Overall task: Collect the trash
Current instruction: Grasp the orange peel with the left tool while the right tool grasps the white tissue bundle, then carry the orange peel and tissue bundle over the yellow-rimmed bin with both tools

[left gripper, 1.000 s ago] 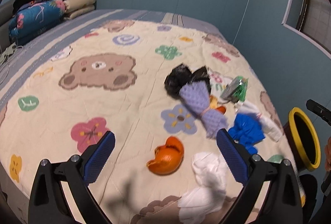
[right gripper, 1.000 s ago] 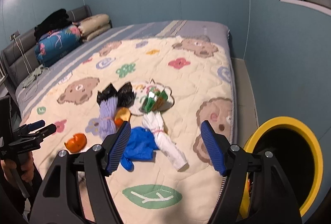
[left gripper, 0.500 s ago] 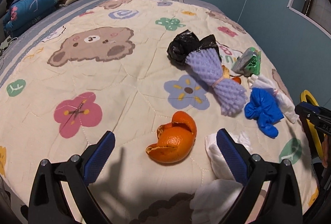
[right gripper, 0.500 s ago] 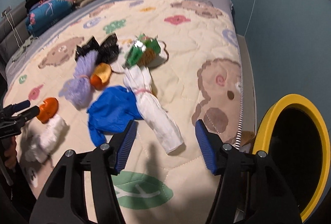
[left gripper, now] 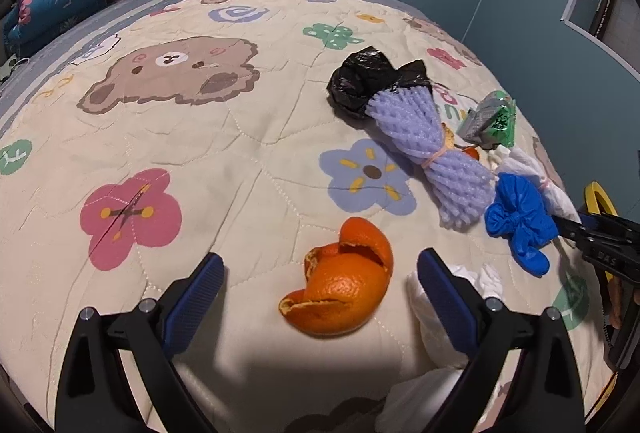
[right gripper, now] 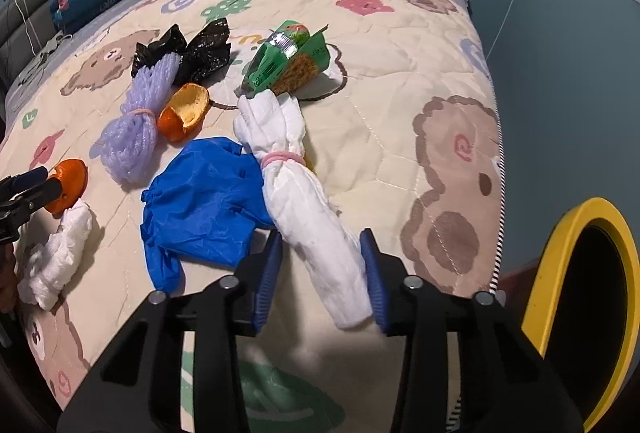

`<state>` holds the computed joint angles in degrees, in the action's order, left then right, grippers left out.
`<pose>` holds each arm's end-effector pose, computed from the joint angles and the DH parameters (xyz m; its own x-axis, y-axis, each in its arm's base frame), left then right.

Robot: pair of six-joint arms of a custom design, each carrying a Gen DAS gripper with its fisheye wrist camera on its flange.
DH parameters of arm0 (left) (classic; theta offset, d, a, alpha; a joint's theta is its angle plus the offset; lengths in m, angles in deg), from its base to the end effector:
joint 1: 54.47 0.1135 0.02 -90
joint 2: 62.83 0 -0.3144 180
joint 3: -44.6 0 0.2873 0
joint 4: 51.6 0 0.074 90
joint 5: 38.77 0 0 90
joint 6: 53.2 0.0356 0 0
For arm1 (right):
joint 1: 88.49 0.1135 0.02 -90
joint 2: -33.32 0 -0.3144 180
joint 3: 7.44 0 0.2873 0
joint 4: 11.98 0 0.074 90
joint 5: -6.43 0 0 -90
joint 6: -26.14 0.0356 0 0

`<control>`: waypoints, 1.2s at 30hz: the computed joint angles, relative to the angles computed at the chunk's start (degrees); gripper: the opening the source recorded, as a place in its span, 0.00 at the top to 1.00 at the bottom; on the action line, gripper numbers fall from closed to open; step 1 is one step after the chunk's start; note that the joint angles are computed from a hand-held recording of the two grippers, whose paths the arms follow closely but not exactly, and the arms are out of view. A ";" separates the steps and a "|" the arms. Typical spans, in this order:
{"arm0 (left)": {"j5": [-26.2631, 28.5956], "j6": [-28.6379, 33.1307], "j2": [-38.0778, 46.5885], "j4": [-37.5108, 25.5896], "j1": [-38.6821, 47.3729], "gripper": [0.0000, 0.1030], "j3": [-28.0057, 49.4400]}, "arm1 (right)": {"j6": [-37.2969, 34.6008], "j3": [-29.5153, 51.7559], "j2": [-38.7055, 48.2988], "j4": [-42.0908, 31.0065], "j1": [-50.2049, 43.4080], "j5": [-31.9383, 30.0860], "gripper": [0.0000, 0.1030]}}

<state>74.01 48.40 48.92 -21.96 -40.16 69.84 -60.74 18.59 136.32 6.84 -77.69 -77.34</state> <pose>0.2092 0.0391 0.0293 -0.7995 -0.0126 -0.6006 0.1408 0.9680 -0.2077 0.2102 0.0362 0.0470 -0.8402 -0.1052 -0.5319 -0.0844 0.9944 -0.0633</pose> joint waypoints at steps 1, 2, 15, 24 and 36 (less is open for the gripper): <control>0.37 0.21 0.07 -0.14 -0.07 0.18 0.08 | 0.14 0.21 0.21 -0.18 0.10 -0.05 0.70; 0.65 0.30 0.13 -0.52 0.04 0.26 0.25 | 0.16 0.67 0.60 -0.46 -0.07 -0.41 0.71; 2.76 0.84 -1.64 -2.03 0.82 0.71 -0.15 | 2.00 1.91 -0.38 -2.19 -0.88 -2.93 0.88; 6.60 1.06 -11.02 -11.44 5.36 0.73 -0.06 | 3.11 -1.16 -17.80 -12.09 -2.59 -7.60 0.88; 5.02 -1.34 -32.96 -26.12 1.41 0.73 -1.47 | 0.84 -2.85 -52.59 -40.27 -11.47 -13.83 0.88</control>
<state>79.04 47.06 15.97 -48.08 -38.75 68.37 -59.90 15.74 83.74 -33.43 -89.17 -91.16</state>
